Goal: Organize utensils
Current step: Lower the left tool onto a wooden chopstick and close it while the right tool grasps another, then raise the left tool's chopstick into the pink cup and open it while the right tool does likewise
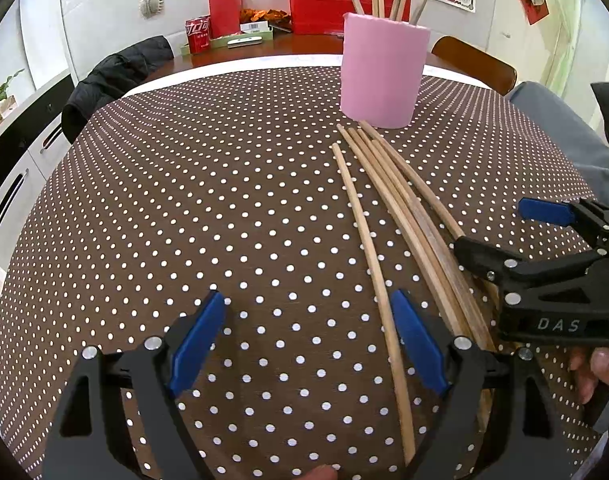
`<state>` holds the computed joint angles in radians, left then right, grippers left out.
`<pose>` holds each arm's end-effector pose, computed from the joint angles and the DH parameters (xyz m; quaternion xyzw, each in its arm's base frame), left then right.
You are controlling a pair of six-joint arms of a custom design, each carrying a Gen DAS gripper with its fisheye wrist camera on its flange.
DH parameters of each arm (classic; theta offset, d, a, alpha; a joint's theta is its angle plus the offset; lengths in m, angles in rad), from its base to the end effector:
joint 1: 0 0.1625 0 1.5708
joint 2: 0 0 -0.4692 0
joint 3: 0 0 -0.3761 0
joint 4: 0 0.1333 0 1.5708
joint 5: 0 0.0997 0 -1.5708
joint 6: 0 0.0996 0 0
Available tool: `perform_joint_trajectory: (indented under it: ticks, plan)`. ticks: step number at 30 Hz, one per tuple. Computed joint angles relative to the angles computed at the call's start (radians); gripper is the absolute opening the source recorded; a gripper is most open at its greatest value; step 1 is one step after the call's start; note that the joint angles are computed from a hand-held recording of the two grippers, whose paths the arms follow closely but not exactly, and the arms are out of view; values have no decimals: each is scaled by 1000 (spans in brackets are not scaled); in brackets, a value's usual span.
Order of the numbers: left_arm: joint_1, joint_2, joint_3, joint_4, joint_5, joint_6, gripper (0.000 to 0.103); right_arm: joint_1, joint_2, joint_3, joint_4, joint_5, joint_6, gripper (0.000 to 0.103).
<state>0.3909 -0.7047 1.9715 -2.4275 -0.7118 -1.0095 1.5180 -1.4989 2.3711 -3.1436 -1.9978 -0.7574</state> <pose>-0.4156 -0.3970 0.0082 0.1602 0.8797 -0.2775 0.3514 0.0703 -0.4145 0.3375 0.2485 -0.8867 0.2298 0.3151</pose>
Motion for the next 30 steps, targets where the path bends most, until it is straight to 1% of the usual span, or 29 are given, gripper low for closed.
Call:
perform_joint_trajectory:
  ticks: [4,6,8,10,11,12,13,14,15,16,17,18,19,20,21,23,26,28,30]
  plan:
    - [0,1,-2,6,1,-1,84,7,9,-16,20,-8,8,97]
    - [4,3,-11,17,2,-1,84,19,25,-37,38,-15,14,93]
    - [15,3,-29,35,-8,6,84,35,46,-60,53,-18,18,80]
    - [34,0,-48,36,-22,19,84,49,64,-87,79,-22,20,73]
    - [44,1,-57,37,-24,28,84,57,74,-98,85,-26,21,68]
    - [50,4,-69,56,-19,27,84,61,80,-103,88,-26,22,65]
    - [56,7,-81,75,-13,30,84,67,89,-114,96,-28,24,58]
    - [63,10,-88,67,-15,46,84,73,96,-119,98,-30,25,49]
    - [68,11,-94,68,-15,56,84,78,103,-128,107,-27,24,43]
    - [71,13,-99,62,-18,72,80,84,110,-134,110,-28,20,30]
    - [73,15,-100,44,-17,98,75,91,117,-139,113,-32,16,21]
    - [74,16,-103,33,-19,117,61,95,118,-143,123,-31,15,15]
    - [76,16,-108,28,-22,134,39,96,118,-147,135,-27,17,7]
    - [78,14,-112,28,-28,145,27,94,116,-147,138,-25,17,6]
    - [83,11,-114,20,-39,158,6,90,112,-149,146,-16,20,6]
    - [91,3,-104,-16,-58,177,6,73,92,-145,167,15,36,6]
    - [90,-10,-81,-46,-51,153,5,36,39,-121,195,88,50,6]
    - [84,-18,-60,-80,-46,144,5,22,15,-110,197,109,54,6]
    - [75,-26,-44,-115,-33,139,5,-1,-20,-105,224,162,61,6]
